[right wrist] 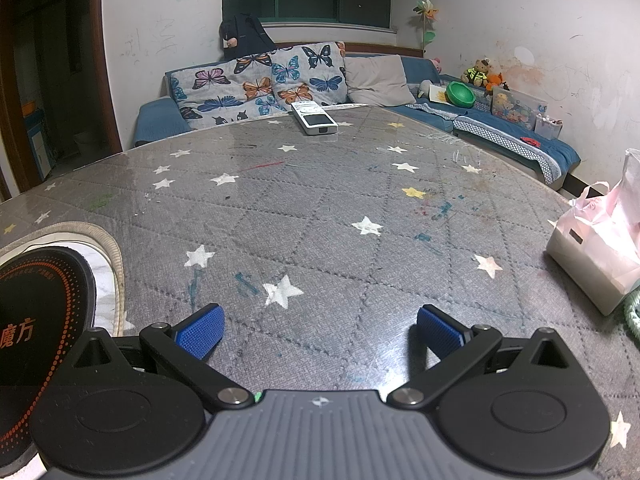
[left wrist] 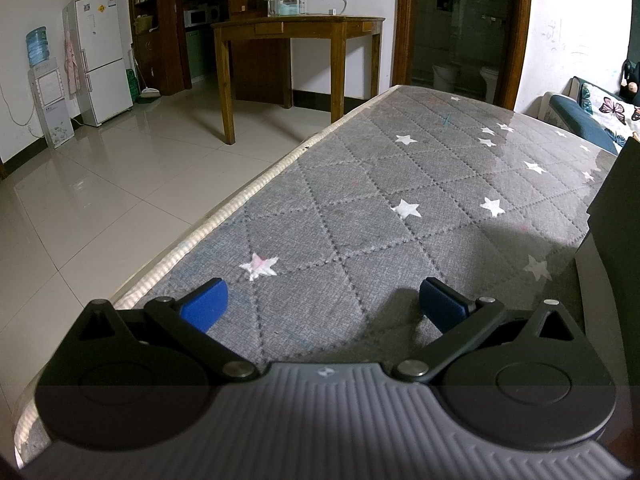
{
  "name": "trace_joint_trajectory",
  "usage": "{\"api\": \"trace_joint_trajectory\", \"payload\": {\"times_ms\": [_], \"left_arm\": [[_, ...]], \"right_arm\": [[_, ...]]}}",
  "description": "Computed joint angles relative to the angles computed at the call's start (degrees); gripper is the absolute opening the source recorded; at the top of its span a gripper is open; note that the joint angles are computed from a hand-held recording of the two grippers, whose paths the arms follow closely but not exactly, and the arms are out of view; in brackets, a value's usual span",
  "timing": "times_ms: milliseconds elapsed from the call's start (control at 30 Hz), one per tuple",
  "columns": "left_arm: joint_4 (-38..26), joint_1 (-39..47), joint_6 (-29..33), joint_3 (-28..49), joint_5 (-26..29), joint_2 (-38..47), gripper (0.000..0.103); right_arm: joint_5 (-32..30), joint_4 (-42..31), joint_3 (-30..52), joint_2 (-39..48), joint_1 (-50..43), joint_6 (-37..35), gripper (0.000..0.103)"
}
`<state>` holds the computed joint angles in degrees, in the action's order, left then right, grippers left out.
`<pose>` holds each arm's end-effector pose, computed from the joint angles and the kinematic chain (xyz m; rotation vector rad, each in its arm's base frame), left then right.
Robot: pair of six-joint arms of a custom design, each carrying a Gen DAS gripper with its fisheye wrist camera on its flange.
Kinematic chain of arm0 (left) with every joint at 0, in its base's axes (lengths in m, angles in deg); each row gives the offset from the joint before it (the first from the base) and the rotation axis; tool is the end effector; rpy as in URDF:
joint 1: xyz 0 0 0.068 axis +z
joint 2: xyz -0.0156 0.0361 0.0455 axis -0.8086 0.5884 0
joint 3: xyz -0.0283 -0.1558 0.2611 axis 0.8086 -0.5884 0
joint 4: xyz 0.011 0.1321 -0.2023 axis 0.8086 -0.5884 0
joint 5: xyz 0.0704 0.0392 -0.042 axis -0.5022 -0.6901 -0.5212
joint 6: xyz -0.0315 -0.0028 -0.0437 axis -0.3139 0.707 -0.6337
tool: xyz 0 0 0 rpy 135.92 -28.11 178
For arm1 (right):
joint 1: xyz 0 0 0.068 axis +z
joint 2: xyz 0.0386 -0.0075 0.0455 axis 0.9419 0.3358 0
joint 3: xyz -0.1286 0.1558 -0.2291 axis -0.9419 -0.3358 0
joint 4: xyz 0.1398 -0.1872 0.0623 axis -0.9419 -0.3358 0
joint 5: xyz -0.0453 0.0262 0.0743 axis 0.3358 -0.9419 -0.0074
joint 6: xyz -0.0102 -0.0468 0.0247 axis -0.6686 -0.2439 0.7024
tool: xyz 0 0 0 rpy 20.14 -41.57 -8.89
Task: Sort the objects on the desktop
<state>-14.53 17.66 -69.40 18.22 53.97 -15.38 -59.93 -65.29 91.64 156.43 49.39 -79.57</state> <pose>0.0396 0.0959 0.1524 -1.0705 2.0341 0.5299 0.3173 -0.1122 0.1535 0.0797 2.2492 -0.0020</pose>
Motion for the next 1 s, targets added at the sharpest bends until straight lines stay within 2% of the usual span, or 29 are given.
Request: {"api": "trace_joint_trajectory", "payload": {"times_ms": [1000], "left_arm": [[0.1,0.3,0.2,-0.1,0.2,0.1,0.103]], "right_arm": [[0.0,0.0,0.0,0.0,0.0,0.0,0.103]]}}
